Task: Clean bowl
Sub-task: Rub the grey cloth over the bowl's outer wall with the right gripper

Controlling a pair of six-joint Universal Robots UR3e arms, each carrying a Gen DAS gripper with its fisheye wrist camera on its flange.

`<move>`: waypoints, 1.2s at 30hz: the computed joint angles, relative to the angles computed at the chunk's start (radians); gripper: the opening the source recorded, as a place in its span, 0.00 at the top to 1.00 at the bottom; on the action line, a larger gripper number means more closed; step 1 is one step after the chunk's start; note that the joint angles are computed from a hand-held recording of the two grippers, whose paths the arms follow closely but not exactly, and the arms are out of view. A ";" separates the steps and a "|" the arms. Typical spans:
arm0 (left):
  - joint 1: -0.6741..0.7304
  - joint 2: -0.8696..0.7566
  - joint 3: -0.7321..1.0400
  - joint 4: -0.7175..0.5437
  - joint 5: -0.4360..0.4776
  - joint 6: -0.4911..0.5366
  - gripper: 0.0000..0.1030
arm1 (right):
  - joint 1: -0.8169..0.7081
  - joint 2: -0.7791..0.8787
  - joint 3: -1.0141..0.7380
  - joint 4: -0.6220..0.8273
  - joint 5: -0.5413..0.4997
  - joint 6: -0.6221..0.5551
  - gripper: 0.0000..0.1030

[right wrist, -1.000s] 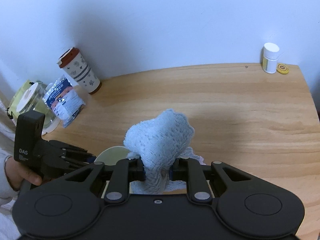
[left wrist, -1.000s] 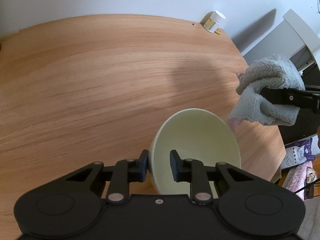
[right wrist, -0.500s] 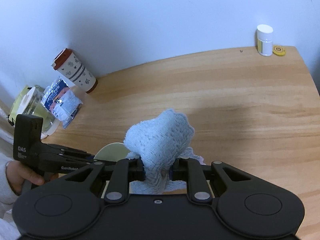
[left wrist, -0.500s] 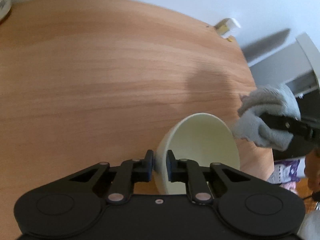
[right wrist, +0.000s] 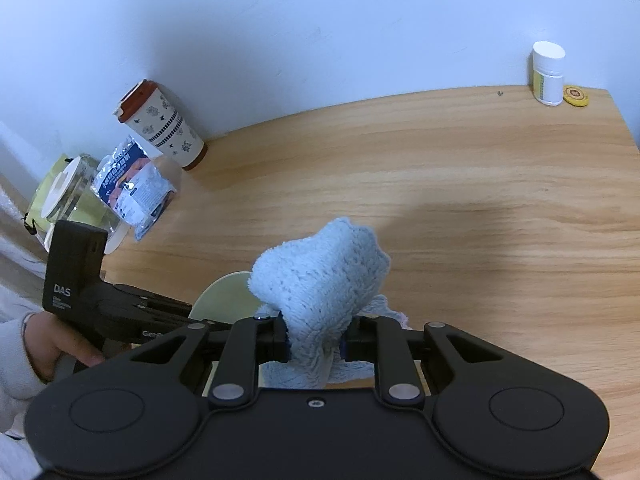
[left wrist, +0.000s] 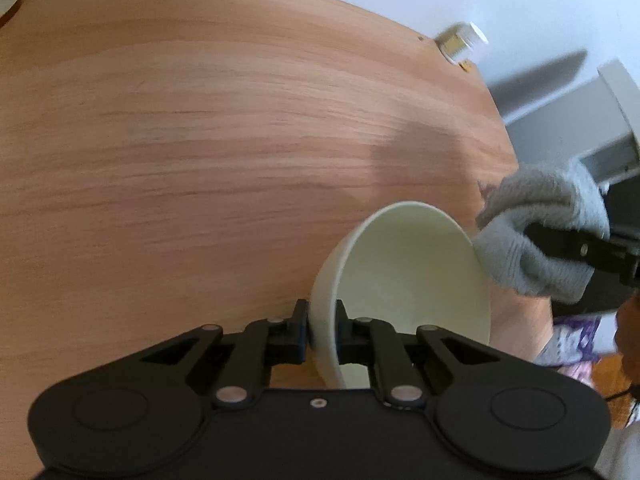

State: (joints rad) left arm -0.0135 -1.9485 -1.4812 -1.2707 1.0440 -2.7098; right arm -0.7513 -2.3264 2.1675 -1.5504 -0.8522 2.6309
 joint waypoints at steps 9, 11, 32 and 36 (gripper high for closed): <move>-0.046 0.140 -0.129 0.220 0.081 0.054 0.88 | 0.040 0.086 -0.020 -0.092 0.010 0.032 0.78; -0.058 0.177 -0.166 0.269 0.098 0.085 0.88 | 0.060 0.149 -0.044 -0.135 0.036 0.058 0.78; -0.101 0.249 -0.304 0.516 0.162 0.065 0.85 | 0.404 0.726 -0.270 -0.429 0.021 0.322 0.78; -0.098 0.251 -0.297 0.507 0.144 0.048 0.85 | 0.402 0.724 -0.229 -0.423 -0.051 0.349 0.78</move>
State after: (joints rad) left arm -0.1117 -1.6971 -1.7783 -0.7633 1.1880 -2.6622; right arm -0.3490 -1.6022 1.9390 -1.9734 -0.9034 2.9799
